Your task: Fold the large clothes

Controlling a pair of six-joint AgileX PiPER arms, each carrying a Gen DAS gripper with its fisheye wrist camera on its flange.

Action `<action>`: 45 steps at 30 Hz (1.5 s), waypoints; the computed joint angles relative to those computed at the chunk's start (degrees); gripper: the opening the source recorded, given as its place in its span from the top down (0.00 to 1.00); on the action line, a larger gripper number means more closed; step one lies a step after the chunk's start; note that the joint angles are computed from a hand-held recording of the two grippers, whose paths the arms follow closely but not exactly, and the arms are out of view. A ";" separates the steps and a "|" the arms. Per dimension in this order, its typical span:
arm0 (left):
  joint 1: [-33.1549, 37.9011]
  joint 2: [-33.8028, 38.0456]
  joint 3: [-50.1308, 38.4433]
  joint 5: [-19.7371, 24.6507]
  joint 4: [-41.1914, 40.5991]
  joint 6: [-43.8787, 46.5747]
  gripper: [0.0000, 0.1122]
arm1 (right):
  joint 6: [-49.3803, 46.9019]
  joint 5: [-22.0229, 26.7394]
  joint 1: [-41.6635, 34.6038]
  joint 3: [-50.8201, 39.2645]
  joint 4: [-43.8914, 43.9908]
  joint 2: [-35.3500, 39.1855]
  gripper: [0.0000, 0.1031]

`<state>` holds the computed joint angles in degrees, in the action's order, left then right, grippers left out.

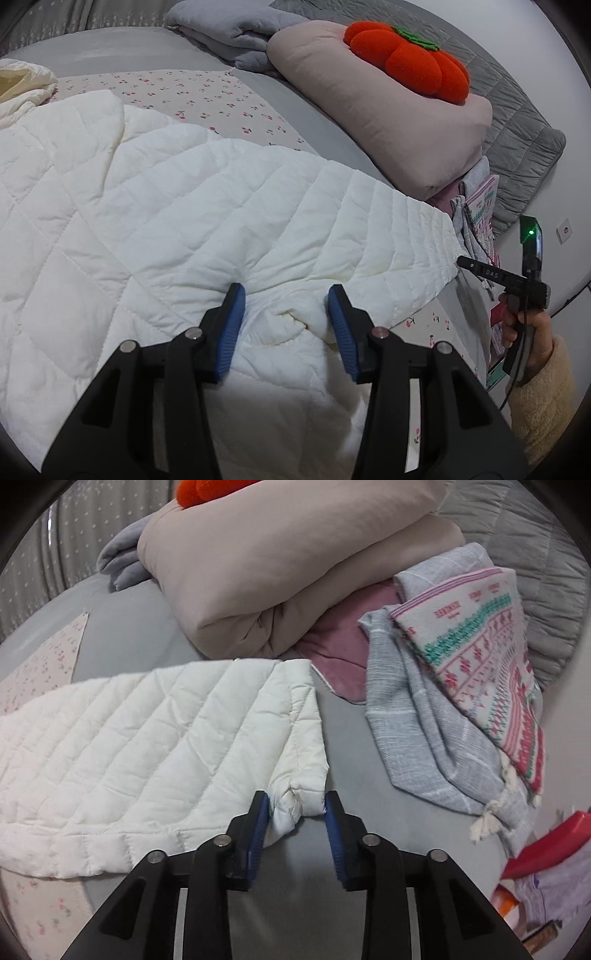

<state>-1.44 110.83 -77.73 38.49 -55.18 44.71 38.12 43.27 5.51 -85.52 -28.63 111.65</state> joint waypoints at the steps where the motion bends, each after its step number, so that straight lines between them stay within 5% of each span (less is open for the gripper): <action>1: 0.40 -1.30 0.36 0.40 1.41 -2.38 0.53 | -0.23 0.83 0.82 1.24 0.98 -2.58 0.61; 5: 3.62 -9.44 4.16 2.27 6.16 -7.37 0.40 | -1.90 3.83 3.65 -2.22 3.06 -5.77 0.36; 8: 6.10 -16.54 7.20 1.73 16.25 -10.66 0.32 | -5.77 6.95 5.83 -3.78 8.96 -9.53 0.27; 16: 23.15 -26.69 9.89 2.09 35.97 -14.15 0.27 | -6.49 11.22 17.59 -10.23 18.26 -10.80 0.19; 24: 44.76 -13.53 -6.93 3.36 53.70 -20.32 0.27 | -4.18 13.84 28.63 -21.84 21.99 -1.70 0.19; 28: 52.38 0.48 -23.64 11.69 58.83 -23.76 0.27 | -4.23 17.76 33.24 -33.94 24.66 7.34 0.19; 30: 55.53 6.95 -31.41 18.19 57.81 -22.78 0.33 | -3.67 18.85 34.93 -38.66 25.75 10.76 0.19; 32: 57.91 11.16 -35.64 23.01 57.60 -21.74 0.86 | -3.57 19.95 36.28 -43.27 27.12 14.32 0.19; 34: 61.62 9.81 -33.08 20.82 54.77 -22.82 0.90 | -3.20 21.23 38.15 -47.66 27.62 18.35 0.19; 36: 65.65 5.06 -26.69 13.68 52.42 -24.60 0.90 | -2.98 23.08 38.63 -50.95 27.71 21.45 0.19; 39: 69.89 -0.70 -16.96 5.49 55.97 -29.27 0.77 | -2.35 24.59 38.67 -52.94 27.80 23.60 0.19; 41: 72.28 0.76 -16.32 6.69 57.44 -28.92 0.55 | -1.47 25.31 38.14 -53.13 28.64 25.03 0.19; 45: 77.93 3.57 -15.98 9.37 50.71 -22.66 0.50 | -1.33 26.27 37.88 -53.11 28.25 25.98 0.19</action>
<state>76.50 114.40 -93.71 47.86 -4.47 22.05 36.79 69.54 43.39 -138.63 -0.38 137.64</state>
